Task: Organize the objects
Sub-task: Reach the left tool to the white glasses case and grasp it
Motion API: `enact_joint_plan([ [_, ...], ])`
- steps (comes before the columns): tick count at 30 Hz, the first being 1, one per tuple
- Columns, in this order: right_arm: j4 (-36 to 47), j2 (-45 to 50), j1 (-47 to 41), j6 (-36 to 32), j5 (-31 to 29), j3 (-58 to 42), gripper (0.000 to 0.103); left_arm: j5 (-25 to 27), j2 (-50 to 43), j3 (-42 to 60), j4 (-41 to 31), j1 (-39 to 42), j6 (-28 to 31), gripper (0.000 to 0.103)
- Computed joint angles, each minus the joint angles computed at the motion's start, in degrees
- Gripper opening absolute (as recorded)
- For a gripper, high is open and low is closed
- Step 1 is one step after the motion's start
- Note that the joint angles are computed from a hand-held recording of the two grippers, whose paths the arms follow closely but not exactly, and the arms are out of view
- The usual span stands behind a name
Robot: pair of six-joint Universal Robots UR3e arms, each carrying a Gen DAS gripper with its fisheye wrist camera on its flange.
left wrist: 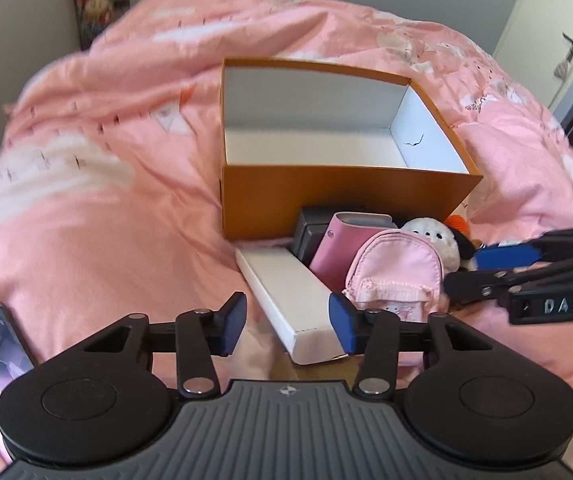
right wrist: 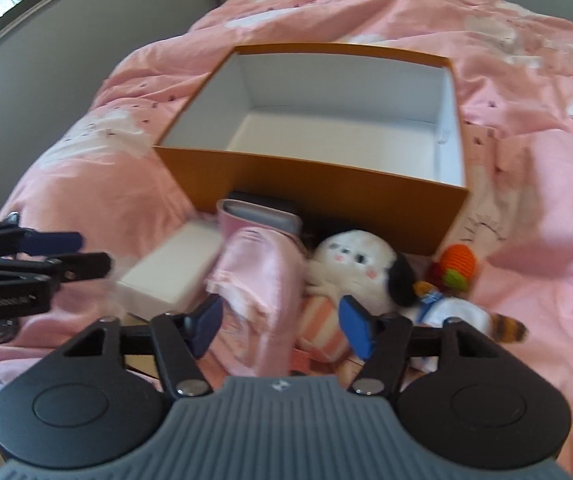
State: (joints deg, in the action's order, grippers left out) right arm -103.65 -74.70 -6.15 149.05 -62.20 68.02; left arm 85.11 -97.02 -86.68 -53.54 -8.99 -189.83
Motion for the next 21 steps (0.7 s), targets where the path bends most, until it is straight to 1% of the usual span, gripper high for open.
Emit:
enact_joint_plan([
  [1,1.4,1.0,0.4,-0.5,1.2,-1.6,0.053,-1.2,-0.7,0.7,-0.9,0.8,-0.9,0.048],
  [3,4.0,3.7,1.8,-1.2,2.8,-5.3,0.046,-3.1,-2.2,2.2,-3.1,2.2,-2.4,0.046],
  [4,5.1,5.0,2.6,-1.7,3.1,-6.9,0.038,-4.1,-2.8,2.8,-3.9,2.8,-2.9,0.046],
  [5,5.8,6.4,3.8,-1.7,2.9,-8.6,0.026,-5.1,-3.3,3.2,-4.6,3.4,-3.5,0.046],
  [7,7.4,9.1,5.6,-2.3,2.3,-11.6,0.017,-6.4,-4.5,4.5,-6.4,4.2,-4.3,0.046],
  [10,8.6,12.5,7.8,-3.2,0.7,-15.1,0.017,-8.3,-4.9,5.2,-8.2,5.1,-4.1,0.048],
  [12,9.5,14.0,8.8,-4.2,-0.4,-16.4,0.017,-8.5,-3.9,5.2,-9.4,5.2,-1.6,0.049],
  [17,14.0,16.2,9.5,-7.2,-2.4,-19.3,0.017,-7.5,-2.8,8.8,-17.4,3.9,7.8,0.051],
  [19,16.8,16.3,9.4,-8.9,-2.8,-19.8,0.018,-7.7,-2.8,8.7,-18.2,3.1,9.8,0.051],
  [21,18.5,16.1,9.4,-11.1,-2.5,-19.3,0.018,-7.7,-3.9,8.6,-18.0,2.2,9.8,0.05],
])
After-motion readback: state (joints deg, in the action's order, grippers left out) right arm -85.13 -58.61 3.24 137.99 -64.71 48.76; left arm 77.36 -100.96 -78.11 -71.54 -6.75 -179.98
